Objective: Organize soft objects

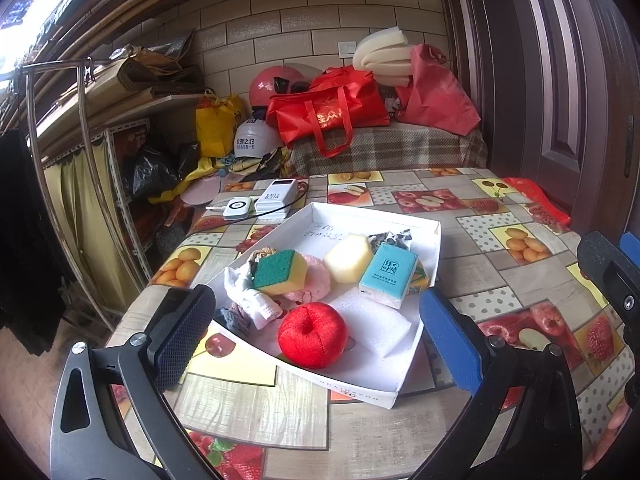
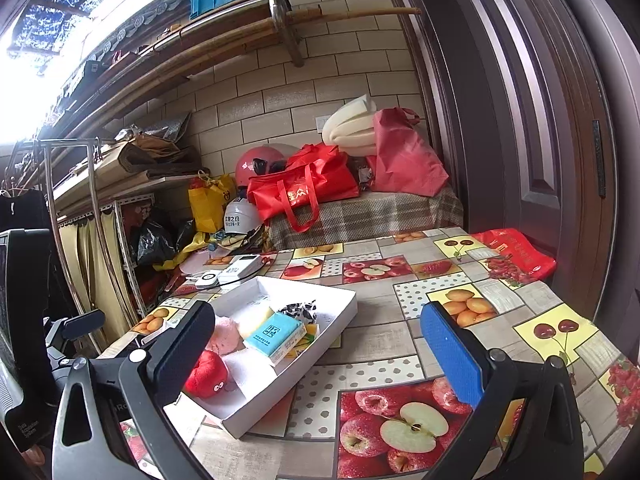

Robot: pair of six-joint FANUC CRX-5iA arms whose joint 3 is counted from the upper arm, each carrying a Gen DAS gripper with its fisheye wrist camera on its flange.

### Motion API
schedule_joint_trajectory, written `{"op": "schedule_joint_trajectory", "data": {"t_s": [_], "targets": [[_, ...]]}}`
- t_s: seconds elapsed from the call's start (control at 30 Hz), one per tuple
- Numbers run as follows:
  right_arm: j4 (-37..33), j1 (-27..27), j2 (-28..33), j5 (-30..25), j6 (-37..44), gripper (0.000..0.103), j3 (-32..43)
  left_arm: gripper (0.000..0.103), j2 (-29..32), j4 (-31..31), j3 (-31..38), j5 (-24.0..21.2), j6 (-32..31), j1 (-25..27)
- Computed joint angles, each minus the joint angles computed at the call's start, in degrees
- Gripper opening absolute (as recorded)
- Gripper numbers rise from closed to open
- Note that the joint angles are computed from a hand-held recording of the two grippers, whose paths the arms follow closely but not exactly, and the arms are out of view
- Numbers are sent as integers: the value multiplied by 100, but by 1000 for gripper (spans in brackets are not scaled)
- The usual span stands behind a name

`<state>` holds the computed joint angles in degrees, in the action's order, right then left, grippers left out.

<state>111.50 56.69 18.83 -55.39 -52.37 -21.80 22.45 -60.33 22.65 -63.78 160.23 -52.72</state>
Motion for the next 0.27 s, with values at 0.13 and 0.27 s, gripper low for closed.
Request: {"op": "schedule_joint_trajectory", "data": {"t_s": [0.13, 0.27], "targets": [[-45, -16, 4, 37, 8, 103, -1, 103, 58, 164, 47, 125, -135, 75], [-37, -23, 2, 19, -18, 103, -20, 103, 89, 165, 47, 167, -152, 79]]}}
